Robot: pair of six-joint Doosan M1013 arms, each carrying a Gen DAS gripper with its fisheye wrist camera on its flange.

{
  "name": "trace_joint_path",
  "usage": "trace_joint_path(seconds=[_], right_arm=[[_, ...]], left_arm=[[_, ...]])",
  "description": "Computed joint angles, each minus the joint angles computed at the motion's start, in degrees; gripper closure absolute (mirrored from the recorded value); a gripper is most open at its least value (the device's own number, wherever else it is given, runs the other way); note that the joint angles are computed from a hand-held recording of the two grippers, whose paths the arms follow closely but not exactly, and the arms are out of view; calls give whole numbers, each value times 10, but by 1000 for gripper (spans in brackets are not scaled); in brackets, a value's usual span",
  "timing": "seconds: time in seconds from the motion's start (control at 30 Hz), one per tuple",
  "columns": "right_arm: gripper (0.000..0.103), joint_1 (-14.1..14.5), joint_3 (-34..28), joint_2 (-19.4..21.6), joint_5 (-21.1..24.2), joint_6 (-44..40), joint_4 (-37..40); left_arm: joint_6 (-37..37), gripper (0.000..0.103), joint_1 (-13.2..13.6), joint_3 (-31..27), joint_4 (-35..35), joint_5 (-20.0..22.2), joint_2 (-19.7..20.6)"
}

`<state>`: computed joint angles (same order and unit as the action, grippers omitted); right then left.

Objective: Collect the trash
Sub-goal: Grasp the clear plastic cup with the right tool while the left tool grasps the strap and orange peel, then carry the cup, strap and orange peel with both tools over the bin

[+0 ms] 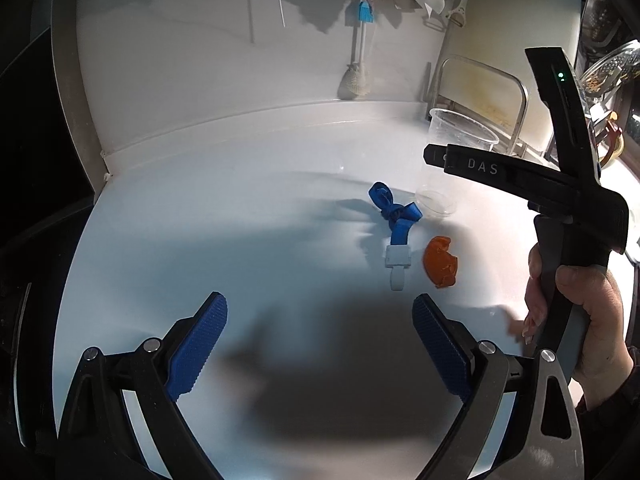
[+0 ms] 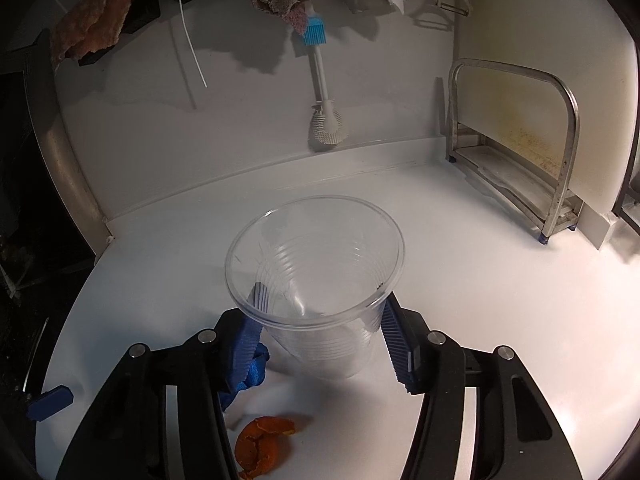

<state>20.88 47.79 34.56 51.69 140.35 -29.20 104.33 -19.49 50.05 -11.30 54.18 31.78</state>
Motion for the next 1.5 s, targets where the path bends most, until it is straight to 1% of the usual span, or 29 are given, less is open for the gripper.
trace_joint_path(seconds=[0.13, 0.27, 0.4, 0.5, 0.57, 0.63, 0.73, 0.8, 0.93, 0.97, 1.0, 1.07, 1.13, 1.17, 1.23, 1.27, 1.3, 1.5], right_arm=[[49, 3, 49, -39, 1, 21, -37], [49, 4, 104, -82, 1, 42, -59], [49, 6, 149, -116, 4, 47, -67], [49, 6, 177, -135, -9, 58, -72], [49, 7, 191, -145, -22, 66, -74], [49, 7, 200, -151, -33, 70, -75], [49, 6, 204, -153, -44, 65, -66], [49, 6, 204, -153, -51, 59, -57], [49, 7, 203, -153, -58, 49, -51], [49, 7, 202, -153, -59, 47, -49], [49, 7, 203, -153, -60, 47, -50], [49, 7, 203, -153, -61, 47, -49], [49, 7, 204, -153, -61, 46, -46], [49, 6, 205, -154, -61, 46, -45], [49, 7, 205, -153, -60, 45, -44], [49, 8, 206, -153, -60, 45, -44], [49, 8, 205, -153, -58, 44, -44], [49, 12, 206, -151, -51, 41, -45]], left_arm=[[11, 10, -10, -13, -6, 12, 8], [16, 9, -18, -53, -26, 53, 32], [7, 9, -28, -94, -16, 89, 59], [-1, 9, -34, -123, -10, 111, 77], [-9, 9, -39, -132, 5, 110, 83], [-18, 8, -44, -146, 21, 118, 93], [-23, 8, -50, -173, 40, 140, 109], [-28, 8, -52, -197, 44, 162, 123], [-29, 10, -55, -218, 52, 178, 136], [-27, 11, -56, -221, 54, 181, 137], [-25, 19, -57, -223, 55, 185, 139], [-22, 26, -56, -233, 42, 193, 144], [-16, 40, -56, -221, 38, 181, 138], [-13, 44, -56, -216, 34, 176, 136], [-5, 63, -56, -207, 26, 167, 130], [-2, 66, -56, -201, 23, 164, 127], [2, 76, -56, -193, 20, 159, 123], [15, 81, -56, -165, 12, 147, 108]])
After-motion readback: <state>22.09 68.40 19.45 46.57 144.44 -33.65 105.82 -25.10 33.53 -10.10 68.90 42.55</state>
